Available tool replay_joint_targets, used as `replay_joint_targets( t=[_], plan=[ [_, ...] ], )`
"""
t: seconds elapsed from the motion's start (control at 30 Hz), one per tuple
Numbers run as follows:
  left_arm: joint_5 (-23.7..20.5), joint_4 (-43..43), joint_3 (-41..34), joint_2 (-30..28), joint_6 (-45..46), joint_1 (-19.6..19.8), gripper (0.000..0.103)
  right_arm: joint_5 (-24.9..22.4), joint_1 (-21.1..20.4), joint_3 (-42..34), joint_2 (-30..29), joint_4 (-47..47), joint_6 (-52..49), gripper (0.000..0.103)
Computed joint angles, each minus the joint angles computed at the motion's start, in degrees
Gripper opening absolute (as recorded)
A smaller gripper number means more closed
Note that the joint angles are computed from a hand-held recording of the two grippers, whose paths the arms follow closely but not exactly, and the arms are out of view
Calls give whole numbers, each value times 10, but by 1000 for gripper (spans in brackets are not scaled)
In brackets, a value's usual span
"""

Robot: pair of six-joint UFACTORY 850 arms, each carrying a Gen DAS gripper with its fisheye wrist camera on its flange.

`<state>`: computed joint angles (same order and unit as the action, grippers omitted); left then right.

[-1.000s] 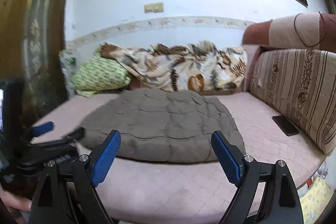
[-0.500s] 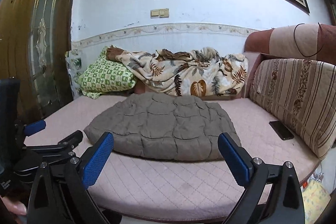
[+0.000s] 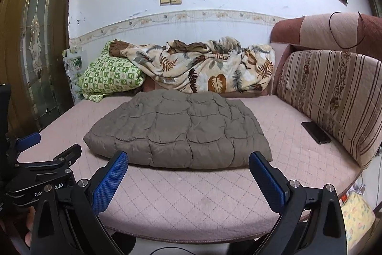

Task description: Fold large clothes

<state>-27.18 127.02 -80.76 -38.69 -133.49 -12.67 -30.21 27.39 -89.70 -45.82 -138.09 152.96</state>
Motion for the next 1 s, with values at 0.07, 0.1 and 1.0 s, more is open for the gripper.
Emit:
replay_joint_targets(
  t=[0.07, 0.1, 1.0],
  plan=[
    [-3, -45, -9, -5, 48, -3, 100, -1, 0, 0, -1, 0, -3, 102],
    [-5, -72, -15, -9, 77, -4, 100, -1, 0, 0, -1, -2, -2, 102],
    [10, -113, -30, -23, 117, 4, 100, 33, 0, -33, -24, 27, -49, 102]
  ],
)
